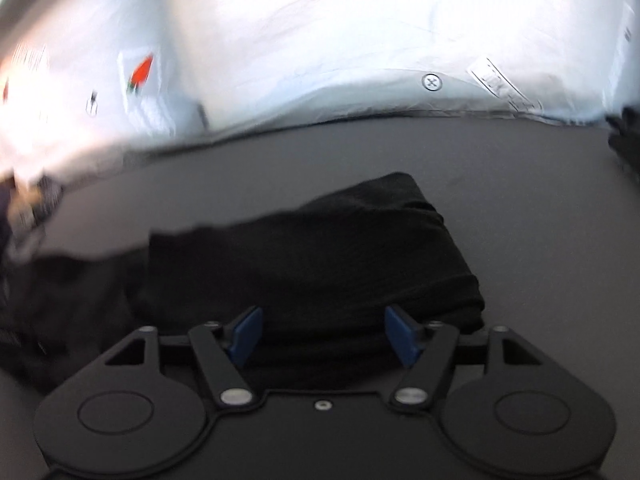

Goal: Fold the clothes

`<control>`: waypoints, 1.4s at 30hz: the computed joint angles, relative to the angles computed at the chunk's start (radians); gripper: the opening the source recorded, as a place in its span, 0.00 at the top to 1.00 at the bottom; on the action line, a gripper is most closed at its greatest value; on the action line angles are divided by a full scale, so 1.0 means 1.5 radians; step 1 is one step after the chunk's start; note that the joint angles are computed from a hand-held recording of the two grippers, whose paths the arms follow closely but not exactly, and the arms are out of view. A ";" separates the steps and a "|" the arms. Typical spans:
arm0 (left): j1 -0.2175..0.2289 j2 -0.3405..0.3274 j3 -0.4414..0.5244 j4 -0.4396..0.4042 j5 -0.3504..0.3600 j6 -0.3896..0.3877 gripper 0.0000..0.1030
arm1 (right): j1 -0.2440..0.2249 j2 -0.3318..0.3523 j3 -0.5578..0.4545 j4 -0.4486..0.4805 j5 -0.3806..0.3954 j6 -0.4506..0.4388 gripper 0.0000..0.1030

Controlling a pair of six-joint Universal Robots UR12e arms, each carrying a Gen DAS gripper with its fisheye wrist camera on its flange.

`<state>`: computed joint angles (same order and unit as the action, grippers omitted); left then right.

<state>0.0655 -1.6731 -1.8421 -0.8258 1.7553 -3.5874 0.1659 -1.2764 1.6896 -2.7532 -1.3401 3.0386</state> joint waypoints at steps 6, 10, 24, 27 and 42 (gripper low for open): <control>0.042 0.065 -0.082 0.113 -0.100 -0.091 0.01 | 0.018 -0.006 0.030 -0.054 -0.065 -0.006 0.04; 0.070 0.105 -0.131 0.155 -0.103 -0.149 0.07 | 0.015 0.005 0.035 -0.077 -0.061 0.049 0.00; 0.117 0.107 -0.181 0.284 -0.054 -0.199 0.59 | 0.031 0.031 0.020 -0.097 -0.106 0.060 0.00; 0.124 0.109 -0.185 0.301 -0.067 -0.191 0.86 | 0.034 0.032 0.019 -0.099 -0.114 0.069 0.00; 0.079 0.023 -0.071 0.320 -0.392 0.109 0.81 | 0.031 0.030 -0.017 0.006 -0.095 0.084 0.00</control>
<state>0.1840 -1.6391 -1.9486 -0.3463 1.1676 -3.4242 0.2116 -1.2315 1.6636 -2.7434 -1.4826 3.1649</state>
